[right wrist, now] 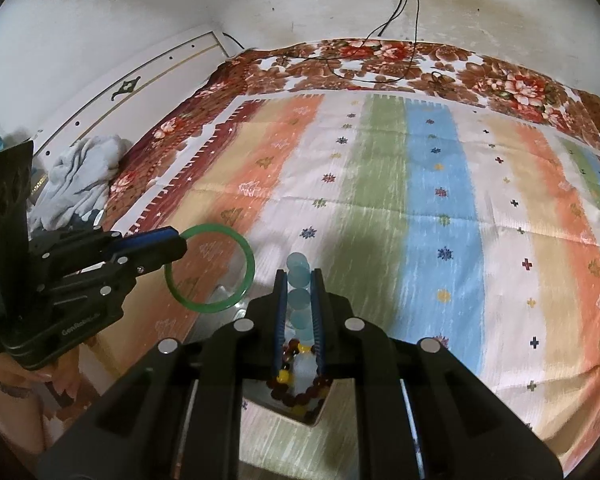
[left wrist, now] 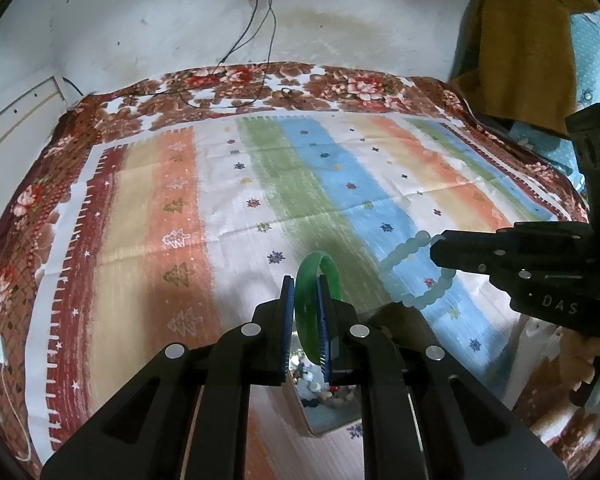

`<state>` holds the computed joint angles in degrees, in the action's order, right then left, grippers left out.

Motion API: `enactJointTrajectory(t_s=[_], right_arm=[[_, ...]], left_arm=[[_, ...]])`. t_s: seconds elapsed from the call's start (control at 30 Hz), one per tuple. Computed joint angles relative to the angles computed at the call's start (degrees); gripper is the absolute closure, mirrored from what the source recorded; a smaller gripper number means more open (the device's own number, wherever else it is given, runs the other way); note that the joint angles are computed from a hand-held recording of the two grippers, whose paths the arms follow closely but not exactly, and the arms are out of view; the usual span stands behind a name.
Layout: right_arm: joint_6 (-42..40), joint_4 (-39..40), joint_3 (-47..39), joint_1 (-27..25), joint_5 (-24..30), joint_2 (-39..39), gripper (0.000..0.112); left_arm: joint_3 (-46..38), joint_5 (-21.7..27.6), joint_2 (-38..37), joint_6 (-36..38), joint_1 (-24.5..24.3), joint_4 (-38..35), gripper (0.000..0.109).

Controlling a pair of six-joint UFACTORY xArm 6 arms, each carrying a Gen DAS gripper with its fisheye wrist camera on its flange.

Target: Organize jewelry

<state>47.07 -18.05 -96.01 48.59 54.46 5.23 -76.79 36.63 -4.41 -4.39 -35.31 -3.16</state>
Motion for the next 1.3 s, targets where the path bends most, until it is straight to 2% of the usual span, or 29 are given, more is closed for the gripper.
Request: enactJointTrajectory(t_s=[0.43, 0.67, 0.7, 0.77, 0.8, 0.83, 0.9, 1.07, 1.3], right_arm=[[1.49, -0.18, 5.25, 2.88, -0.44, -3.54, 0.099], [1.08, 0.83, 5.75, 3.59, -0.34, -3.44, 0.098], [1.28, 0.77, 6.13, 3.65, -0.47, -3.65, 0.096], [2.55, -0.12, 7.22, 3.82, -0.84, -4.52, 0.077], [3.04, -0.56, 7.68, 3.9, -0.91, -4.91, 0.066], [3.66, -1.12, 8.27, 4.02, -0.98, -5.42, 0.065], [4.48, -1.73, 9.45, 4.24, -1.07, -6.4, 0.063], [7.05, -3.54, 12.33, 5.15, -2.37, -8.84, 0.04], [11.95, -8.41, 15.91, 7.07, -2.77, -12.11, 0.026]], left_arm=[[7.83, -0.75, -5.57, -1.77, -2.28, 1.12, 0.098], [9.21, -0.08, -6.03, -2.59, -3.04, 1.76, 0.096], [9.32, -0.03, -6.08, -2.81, -3.01, 1.95, 0.085], [9.86, -0.07, -6.44, -3.08, -3.02, 2.55, 0.068], [10.24, -0.25, -6.69, -3.14, -2.99, 2.66, 0.066], [10.4, -0.23, -6.8, -3.2, -2.97, 2.66, 0.066], [11.15, -0.28, -7.35, -3.77, -2.81, 2.9, 0.058], [13.39, -1.31, -9.08, -4.42, -2.51, 3.52, 0.045], [16.46, -3.14, -12.07, -5.06, -2.25, 2.24, 0.026]])
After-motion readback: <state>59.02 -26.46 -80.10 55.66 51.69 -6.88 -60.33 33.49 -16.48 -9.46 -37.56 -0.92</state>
